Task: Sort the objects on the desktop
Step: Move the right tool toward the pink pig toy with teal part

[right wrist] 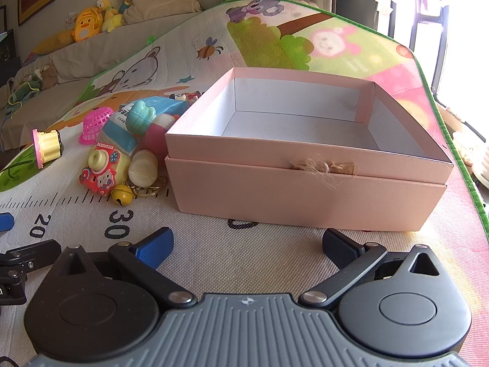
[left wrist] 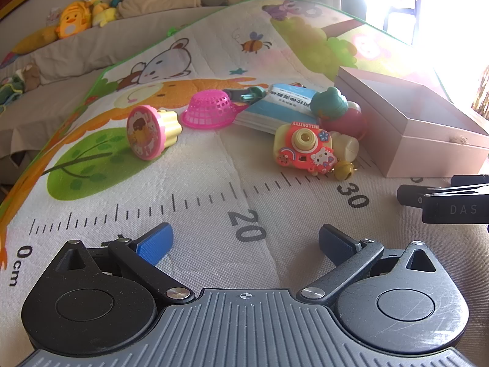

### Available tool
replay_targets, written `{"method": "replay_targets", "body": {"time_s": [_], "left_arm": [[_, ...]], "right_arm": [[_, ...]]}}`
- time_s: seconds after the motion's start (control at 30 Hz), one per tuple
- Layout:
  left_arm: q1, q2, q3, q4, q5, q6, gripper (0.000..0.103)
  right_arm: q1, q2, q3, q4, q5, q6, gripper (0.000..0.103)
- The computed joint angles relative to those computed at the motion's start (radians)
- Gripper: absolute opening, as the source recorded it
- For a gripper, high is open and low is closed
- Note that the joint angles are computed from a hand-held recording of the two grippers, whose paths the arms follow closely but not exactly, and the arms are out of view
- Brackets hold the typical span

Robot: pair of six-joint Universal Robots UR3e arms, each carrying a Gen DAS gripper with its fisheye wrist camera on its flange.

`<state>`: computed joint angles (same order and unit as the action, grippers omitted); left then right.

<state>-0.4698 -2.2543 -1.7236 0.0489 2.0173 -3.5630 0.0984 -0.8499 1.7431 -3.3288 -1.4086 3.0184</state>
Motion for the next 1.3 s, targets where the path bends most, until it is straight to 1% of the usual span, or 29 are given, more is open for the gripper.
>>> {"method": "replay_targets", "body": {"time_s": [0.7,0.77,0.8,0.87,1.0,1.2,1.3], "left_arm": [[0.0,-0.001,0.002,-0.001,0.0,0.0,0.103],[0.0,-0.001,0.001,-0.001,0.0,0.0,0.103],[0.0,-0.001,0.001,0.0,-0.001,0.0,0.103],[0.0,-0.001,0.003,-0.002,0.0,-0.001,0.103],[-0.003,0.004,0.002,-0.016,0.003,-0.001,0.103],[0.013,0.016,0.021,-0.071,-0.028,0.013,0.103],[0.009,0.015,0.026,-0.077,-0.022,0.012,0.103]], "right_arm": [[-0.002,-0.002,0.001,0.002,0.003,0.0,0.103],[-0.018,-0.014,0.004,0.025,0.022,-0.013,0.103],[-0.01,-0.015,-0.002,0.043,0.015,-0.008,0.103],[-0.013,-0.064,0.037,0.086,0.012,-0.014,0.103],[-0.018,-0.15,0.163,0.064,0.006,-0.013,0.103],[-0.011,-0.162,0.165,0.088,-0.011,-0.02,0.103],[-0.016,-0.161,0.175,0.07,-0.002,-0.02,0.103]]}}
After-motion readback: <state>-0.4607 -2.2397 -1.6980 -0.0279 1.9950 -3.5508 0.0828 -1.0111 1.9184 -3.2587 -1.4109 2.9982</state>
